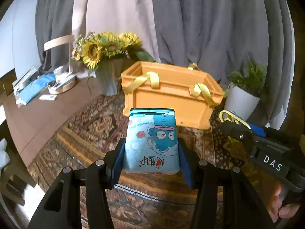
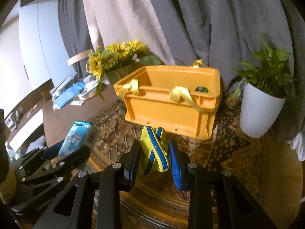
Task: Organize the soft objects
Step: 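Lift the packet and sponge and carry them over the orange crate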
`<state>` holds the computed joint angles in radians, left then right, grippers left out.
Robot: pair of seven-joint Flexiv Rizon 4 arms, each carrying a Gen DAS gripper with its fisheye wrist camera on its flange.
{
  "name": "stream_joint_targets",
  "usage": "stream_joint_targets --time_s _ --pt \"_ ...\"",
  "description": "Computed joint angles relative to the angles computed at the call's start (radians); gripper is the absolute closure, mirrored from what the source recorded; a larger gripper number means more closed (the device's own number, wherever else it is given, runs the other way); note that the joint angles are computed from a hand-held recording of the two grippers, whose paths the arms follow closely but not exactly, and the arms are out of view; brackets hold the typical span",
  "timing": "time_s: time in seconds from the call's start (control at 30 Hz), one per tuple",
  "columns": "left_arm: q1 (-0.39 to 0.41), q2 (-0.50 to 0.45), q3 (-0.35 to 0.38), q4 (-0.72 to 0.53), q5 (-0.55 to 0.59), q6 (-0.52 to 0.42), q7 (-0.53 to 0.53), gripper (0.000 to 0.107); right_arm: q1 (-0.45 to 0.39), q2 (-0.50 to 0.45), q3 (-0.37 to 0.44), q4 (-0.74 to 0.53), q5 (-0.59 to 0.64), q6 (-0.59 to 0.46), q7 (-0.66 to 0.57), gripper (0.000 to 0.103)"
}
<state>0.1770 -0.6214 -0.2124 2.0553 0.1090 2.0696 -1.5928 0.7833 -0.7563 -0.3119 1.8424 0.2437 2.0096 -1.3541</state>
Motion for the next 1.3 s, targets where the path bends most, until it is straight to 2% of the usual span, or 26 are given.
stream_joint_targets --time_s 0.3,0.57,0.9,1.1,1.3 --pt "0.211 -0.051 -0.203 -0.113 0.152 -0.08 0.038 0.055 0.146 -0.046 -0.194 -0.077 0.07 -0.079 0.093 0.071" --pt "0.346 -0.131 -0.396 -0.216 0.179 -0.157 0.169 0.055 0.243 -0.115 -0.373 -0.132 0.057 -0.132 0.24 0.071" --pt "0.393 -0.223 -0.537 -0.339 0.125 -0.221 0.374 0.055 0.271 -0.197 -0.53 -0.222 -0.024 -0.208 0.435 0.071" --pt "0.375 -0.282 -0.584 -0.437 0.075 -0.261 0.503 0.055 0.244 -0.225 -0.572 -0.277 -0.098 -0.254 0.536 0.071" --pt "0.34 -0.322 -0.6 -0.525 0.011 -0.293 0.612 0.055 0.197 -0.248 -0.586 -0.35 -0.184 -0.305 0.628 0.071"
